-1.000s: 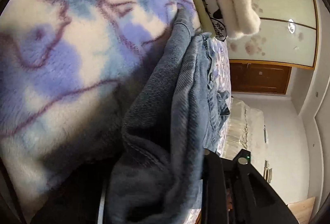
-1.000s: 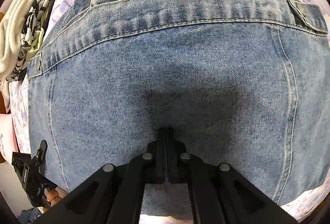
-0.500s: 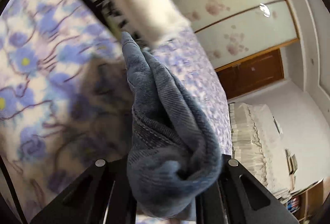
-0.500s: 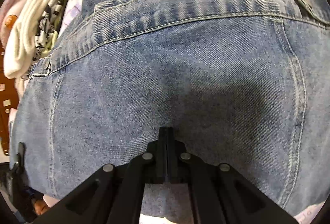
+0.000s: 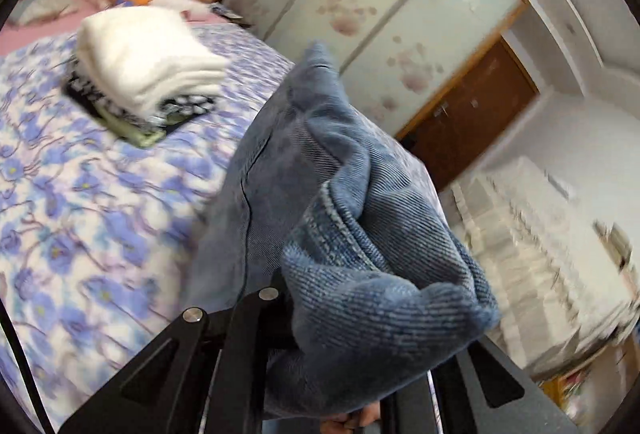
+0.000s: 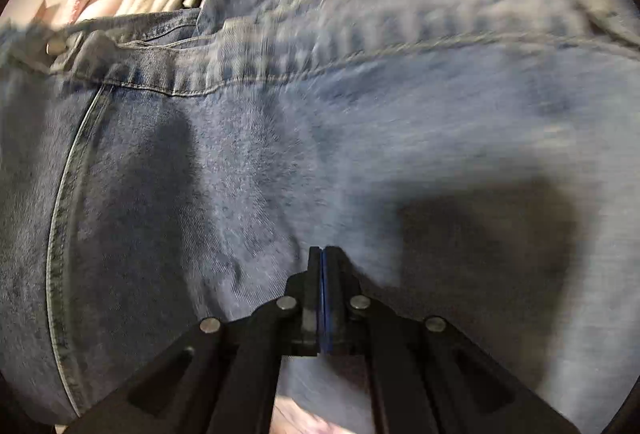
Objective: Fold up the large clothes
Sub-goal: 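Fold the lifted edge over the jacket with the left gripper and release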
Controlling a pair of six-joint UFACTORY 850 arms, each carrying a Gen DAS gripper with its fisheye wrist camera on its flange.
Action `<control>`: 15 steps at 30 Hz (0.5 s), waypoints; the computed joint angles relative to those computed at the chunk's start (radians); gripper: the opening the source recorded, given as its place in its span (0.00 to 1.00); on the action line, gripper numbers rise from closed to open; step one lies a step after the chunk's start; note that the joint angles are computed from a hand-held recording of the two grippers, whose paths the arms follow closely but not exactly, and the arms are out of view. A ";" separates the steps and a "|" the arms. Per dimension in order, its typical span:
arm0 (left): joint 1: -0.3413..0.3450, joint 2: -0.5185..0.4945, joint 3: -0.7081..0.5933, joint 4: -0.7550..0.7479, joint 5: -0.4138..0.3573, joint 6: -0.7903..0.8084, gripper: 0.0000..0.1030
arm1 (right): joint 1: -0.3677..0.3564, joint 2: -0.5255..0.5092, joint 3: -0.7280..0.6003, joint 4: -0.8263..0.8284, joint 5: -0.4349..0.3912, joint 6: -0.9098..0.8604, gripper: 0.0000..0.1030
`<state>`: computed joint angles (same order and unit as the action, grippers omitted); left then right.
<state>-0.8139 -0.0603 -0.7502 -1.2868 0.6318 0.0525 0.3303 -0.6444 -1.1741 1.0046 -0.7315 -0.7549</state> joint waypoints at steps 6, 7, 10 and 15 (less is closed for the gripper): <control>-0.082 -0.258 -0.239 -0.086 -0.098 0.082 0.10 | -0.233 0.130 0.095 0.051 -0.019 -0.171 0.00; -0.091 -0.306 -0.280 -0.139 -0.117 0.146 0.10 | -0.257 0.139 0.103 0.044 -0.013 -0.182 0.00; -0.125 -0.441 -0.401 -0.381 -0.150 0.434 0.10 | -0.336 0.168 0.131 -0.040 0.029 -0.187 0.00; -0.172 -0.591 -0.543 -0.688 -0.066 0.812 0.11 | -0.446 0.174 0.171 -0.146 0.055 -0.146 0.00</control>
